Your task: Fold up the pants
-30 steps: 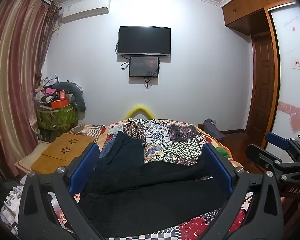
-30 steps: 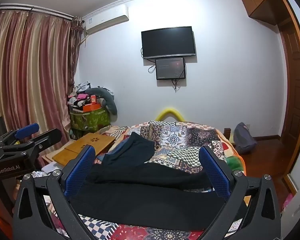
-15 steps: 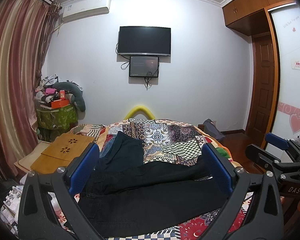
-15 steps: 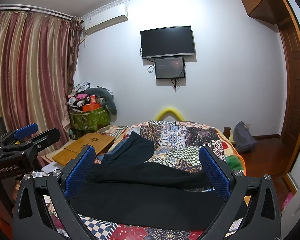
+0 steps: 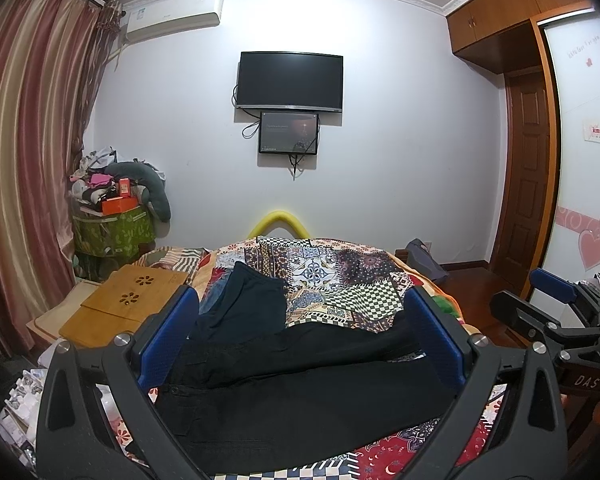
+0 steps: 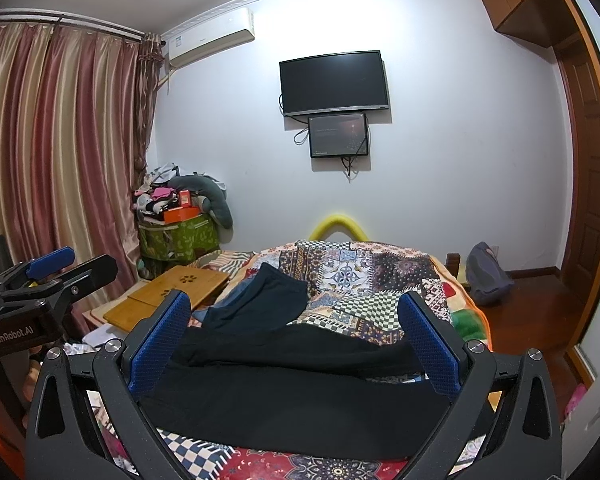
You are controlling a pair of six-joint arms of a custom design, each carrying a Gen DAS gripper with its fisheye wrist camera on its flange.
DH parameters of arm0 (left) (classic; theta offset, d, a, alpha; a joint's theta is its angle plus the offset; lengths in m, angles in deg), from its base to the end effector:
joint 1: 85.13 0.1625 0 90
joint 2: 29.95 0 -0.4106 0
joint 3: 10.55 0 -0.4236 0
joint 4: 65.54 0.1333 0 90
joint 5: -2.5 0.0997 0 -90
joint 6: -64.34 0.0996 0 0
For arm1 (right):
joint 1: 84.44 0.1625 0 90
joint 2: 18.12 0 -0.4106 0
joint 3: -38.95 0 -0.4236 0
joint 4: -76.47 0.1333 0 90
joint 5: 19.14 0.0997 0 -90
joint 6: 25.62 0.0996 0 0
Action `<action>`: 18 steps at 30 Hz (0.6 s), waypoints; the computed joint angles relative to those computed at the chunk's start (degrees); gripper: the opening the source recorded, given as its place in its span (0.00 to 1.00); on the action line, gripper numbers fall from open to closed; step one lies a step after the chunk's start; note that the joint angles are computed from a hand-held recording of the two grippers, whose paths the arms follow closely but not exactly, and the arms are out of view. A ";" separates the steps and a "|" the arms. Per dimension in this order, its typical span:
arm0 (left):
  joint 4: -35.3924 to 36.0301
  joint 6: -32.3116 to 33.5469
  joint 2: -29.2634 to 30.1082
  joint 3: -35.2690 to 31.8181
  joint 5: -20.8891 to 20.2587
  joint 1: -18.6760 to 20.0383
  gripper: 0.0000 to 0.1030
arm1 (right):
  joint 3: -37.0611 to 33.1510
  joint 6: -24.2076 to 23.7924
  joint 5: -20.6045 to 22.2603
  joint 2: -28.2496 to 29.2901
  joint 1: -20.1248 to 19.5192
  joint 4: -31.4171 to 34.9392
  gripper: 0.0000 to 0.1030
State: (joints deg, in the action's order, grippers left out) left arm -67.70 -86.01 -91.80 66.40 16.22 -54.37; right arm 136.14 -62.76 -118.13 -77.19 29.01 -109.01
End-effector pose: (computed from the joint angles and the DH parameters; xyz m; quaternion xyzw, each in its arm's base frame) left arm -0.4008 -0.5063 0.3117 0.1562 0.7086 -0.5971 0.3420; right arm 0.3790 -0.5778 0.2841 0.4087 -0.7742 0.4668 0.1253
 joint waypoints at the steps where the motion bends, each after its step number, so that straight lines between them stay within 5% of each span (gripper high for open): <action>1: 0.24 -0.28 0.07 -0.07 0.03 -0.02 1.00 | -0.02 0.01 0.03 0.00 -0.01 0.04 1.00; 10: 1.47 -2.63 -0.22 0.66 1.82 2.46 1.00 | -0.42 0.13 -0.24 0.19 -0.44 0.70 1.00; 18: 13.98 -13.96 4.11 -6.84 1.96 6.60 1.00 | -3.29 -0.93 -3.33 2.12 -0.77 2.29 1.00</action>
State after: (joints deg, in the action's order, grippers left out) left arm -53.72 -99.97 -87.70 59.56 18.18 -47.77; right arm 132.85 -63.69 -121.46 -75.07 28.24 -106.72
